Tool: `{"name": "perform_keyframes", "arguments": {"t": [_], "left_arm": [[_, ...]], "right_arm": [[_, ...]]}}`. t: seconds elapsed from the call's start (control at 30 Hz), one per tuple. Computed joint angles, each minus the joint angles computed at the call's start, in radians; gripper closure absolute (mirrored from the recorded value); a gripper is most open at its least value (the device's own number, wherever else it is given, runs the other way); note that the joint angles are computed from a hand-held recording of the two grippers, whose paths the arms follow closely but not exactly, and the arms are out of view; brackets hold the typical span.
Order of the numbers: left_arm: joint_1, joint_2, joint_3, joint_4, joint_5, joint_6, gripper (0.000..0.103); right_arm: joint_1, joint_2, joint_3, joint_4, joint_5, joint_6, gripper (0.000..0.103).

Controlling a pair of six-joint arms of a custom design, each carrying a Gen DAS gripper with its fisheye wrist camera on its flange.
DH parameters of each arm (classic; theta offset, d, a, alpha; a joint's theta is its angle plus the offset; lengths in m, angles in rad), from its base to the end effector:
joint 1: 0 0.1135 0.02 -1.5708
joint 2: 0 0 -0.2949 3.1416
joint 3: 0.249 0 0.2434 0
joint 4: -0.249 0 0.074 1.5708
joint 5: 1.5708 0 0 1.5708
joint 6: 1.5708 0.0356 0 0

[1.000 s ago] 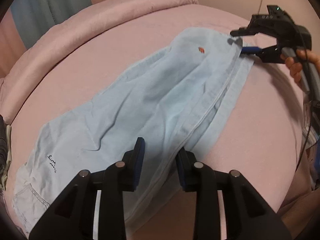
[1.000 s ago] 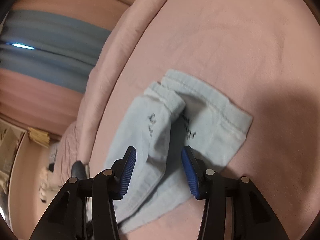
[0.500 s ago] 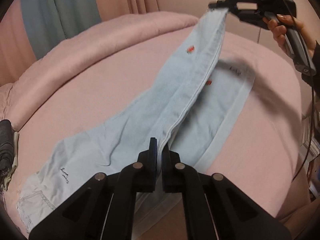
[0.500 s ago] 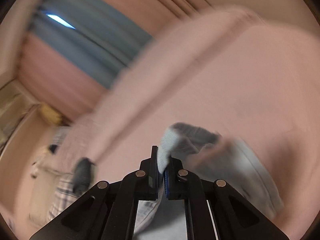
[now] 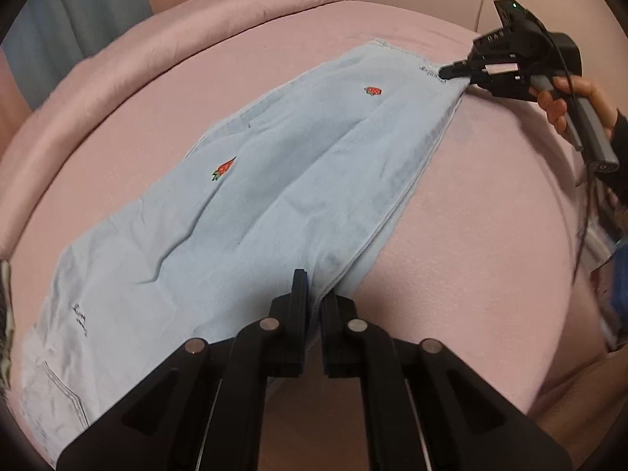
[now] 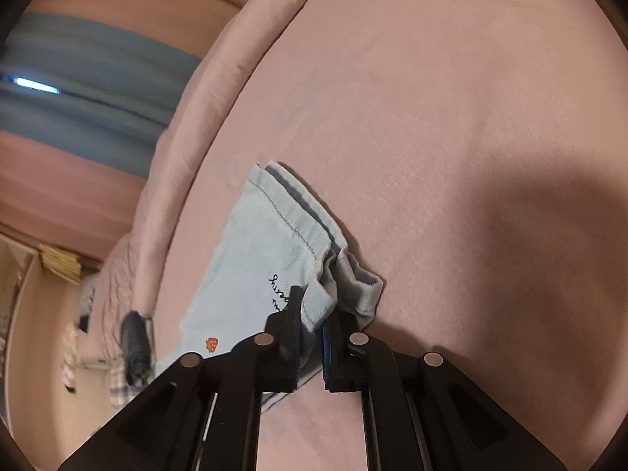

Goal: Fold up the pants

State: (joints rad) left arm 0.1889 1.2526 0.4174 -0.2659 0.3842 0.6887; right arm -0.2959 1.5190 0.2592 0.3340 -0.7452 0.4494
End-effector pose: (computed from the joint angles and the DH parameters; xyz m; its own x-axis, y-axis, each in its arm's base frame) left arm 0.1783 0.0205 0.1635 -0.6809 0.4697 -0.5619 0.5509 0.8341 0.0296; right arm 0.1928 -0.0336 0.1217 -0.7648 0.5669 -0.3061 0.1739 0.6391 0.7493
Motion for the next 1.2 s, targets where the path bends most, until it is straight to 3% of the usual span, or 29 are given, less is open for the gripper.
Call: {"name": "perform_keyframes", "arguments": {"t": [0.07, 0.1, 0.13, 0.17, 0.23, 0.33, 0.4, 0.47, 0.5, 0.53, 0.67, 0.77, 0.93, 1.0, 1.2], "left_arm": [[0.065, 0.001, 0.053, -0.106, 0.066, 0.04, 0.092], [0.119, 0.003, 0.094, -0.189, 0.12, 0.077, 0.09], [0.148, -0.004, 0.108, -0.238, 0.156, 0.095, 0.089], [0.205, 0.008, 0.151, -0.318, 0.217, 0.134, 0.089], [0.278, 0.035, 0.214, -0.403, 0.289, 0.158, 0.083], [0.343, 0.114, 0.31, -0.41, 0.341, 0.104, 0.074], [0.316, 0.14, 0.328, -0.334, 0.279, 0.034, 0.074], [0.26, 0.247, 0.39, -0.326, 0.21, -0.01, 0.074], [0.236, 0.29, 0.407, -0.311, 0.178, -0.034, 0.074], [0.22, 0.331, 0.423, -0.313, 0.158, -0.023, 0.074], [0.136, 0.398, 0.397, -0.202, 0.03, -0.049, 0.074], [0.124, 0.421, 0.358, -0.128, 0.015, -0.057, 0.072], [0.136, 0.43, 0.336, -0.088, 0.052, -0.092, 0.071], [0.132, 0.432, 0.332, -0.076, 0.057, -0.106, 0.071], [0.171, 0.4, 0.299, -0.08, 0.076, -0.082, 0.071]], "right_arm": [[-0.022, -0.105, 0.043, -0.187, 0.053, -0.096, 0.087], [-0.031, -0.184, 0.058, -0.275, 0.093, -0.133, 0.074], [-0.004, -0.284, 0.079, -0.347, 0.194, -0.16, 0.05], [0.013, -0.334, 0.088, -0.374, 0.269, -0.181, 0.044], [0.086, -0.402, 0.132, -0.433, 0.351, -0.246, 0.044], [0.261, -0.382, 0.236, -0.496, 0.345, -0.389, 0.044], [0.414, -0.325, 0.298, -0.497, 0.415, -0.421, 0.044], [0.576, -0.214, 0.388, -0.502, 0.475, -0.459, 0.049], [0.634, -0.164, 0.425, -0.508, 0.499, -0.486, 0.058], [0.714, -0.089, 0.497, -0.541, 0.535, -0.536, 0.065], [0.882, 0.088, 0.699, -0.712, 0.662, -0.747, 0.067], [0.892, 0.185, 0.83, -0.858, 0.621, -0.866, 0.067], [0.913, 0.34, 0.99, -1.051, 0.619, -0.946, 0.067], [0.926, 0.372, 1.005, -1.057, 0.675, -0.965, 0.067], [0.921, 0.395, 1.07, -1.072, 0.671, -0.951, 0.067]]}}
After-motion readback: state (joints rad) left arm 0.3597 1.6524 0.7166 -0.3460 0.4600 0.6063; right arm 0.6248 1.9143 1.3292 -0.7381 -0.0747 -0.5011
